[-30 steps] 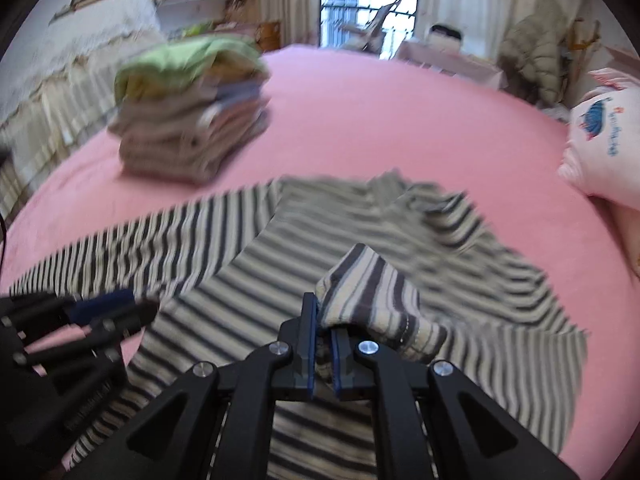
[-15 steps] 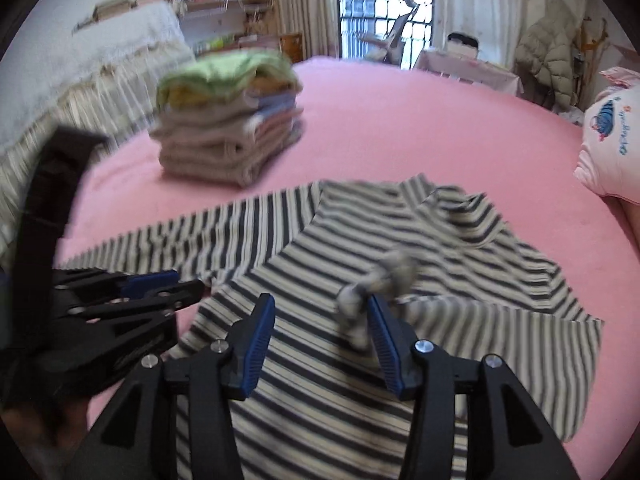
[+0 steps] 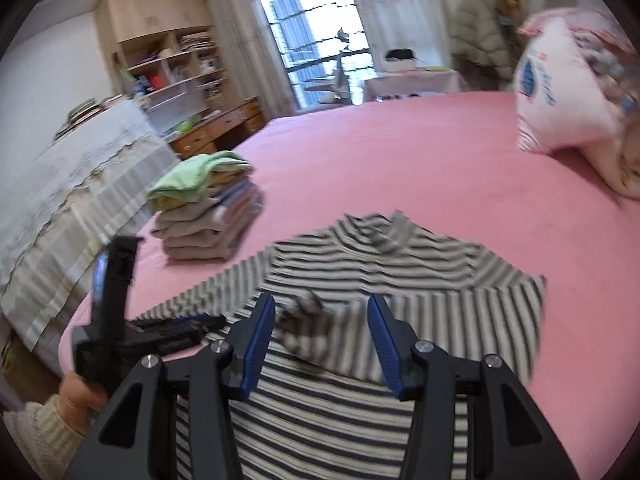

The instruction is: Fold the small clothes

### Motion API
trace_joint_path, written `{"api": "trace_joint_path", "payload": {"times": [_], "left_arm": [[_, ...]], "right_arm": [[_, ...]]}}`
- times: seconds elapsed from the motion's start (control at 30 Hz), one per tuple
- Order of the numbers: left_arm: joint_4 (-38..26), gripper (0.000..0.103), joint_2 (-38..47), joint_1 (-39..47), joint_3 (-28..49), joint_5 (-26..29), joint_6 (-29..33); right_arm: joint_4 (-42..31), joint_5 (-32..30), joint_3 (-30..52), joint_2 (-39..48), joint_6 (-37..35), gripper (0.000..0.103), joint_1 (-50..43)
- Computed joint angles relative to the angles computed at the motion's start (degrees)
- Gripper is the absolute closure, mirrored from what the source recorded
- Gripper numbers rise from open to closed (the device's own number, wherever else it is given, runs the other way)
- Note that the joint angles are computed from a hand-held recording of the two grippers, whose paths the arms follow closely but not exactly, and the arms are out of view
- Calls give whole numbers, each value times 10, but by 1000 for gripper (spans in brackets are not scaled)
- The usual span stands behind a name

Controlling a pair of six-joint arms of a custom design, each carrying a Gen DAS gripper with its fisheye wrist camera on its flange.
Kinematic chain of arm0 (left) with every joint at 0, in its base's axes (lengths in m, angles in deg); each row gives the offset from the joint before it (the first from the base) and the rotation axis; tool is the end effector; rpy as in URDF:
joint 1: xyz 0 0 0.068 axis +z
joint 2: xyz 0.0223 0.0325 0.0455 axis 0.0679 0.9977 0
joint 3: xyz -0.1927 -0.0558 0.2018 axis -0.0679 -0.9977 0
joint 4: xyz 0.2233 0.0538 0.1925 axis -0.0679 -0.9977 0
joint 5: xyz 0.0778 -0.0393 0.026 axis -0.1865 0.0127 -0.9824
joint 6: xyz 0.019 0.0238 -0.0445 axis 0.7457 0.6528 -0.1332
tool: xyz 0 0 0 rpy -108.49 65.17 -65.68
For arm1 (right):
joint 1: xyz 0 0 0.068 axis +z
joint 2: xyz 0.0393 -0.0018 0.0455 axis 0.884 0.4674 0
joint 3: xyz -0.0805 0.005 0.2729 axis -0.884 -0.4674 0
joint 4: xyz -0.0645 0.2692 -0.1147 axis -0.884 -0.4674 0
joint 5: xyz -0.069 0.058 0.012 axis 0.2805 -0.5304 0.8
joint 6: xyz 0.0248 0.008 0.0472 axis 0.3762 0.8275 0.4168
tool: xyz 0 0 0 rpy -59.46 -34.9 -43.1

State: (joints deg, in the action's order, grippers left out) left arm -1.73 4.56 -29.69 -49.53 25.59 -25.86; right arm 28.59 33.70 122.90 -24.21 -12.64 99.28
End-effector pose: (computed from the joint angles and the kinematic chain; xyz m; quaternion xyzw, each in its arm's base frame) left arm 0.1527 -0.0873 0.1663 -0.2301 0.9386 -0.0288 0.2555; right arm 0.1860 0.1505 0.2243 -0.2555 0.8697 0.2538 0.3376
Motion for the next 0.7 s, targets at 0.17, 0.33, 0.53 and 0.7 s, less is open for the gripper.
{"api": "trace_joint_path", "payload": {"times": [0.17, 0.33, 0.53, 0.7], "left_arm": [[21, 30, 163, -28, 119, -40, 67], [-8, 30, 344, -42, 233, -67, 92], [-18, 47, 469, -31, 291, -80, 104], [41, 98, 424, 14, 226, -42, 84]], "right_arm": [[2, -21, -44, 13, -2, 55, -61], [15, -46, -77, 19, -9, 55, -105], [18, -48, -74, 46, -49, 55, -163], [20, -59, -77, 75, -88, 55, -226]]}}
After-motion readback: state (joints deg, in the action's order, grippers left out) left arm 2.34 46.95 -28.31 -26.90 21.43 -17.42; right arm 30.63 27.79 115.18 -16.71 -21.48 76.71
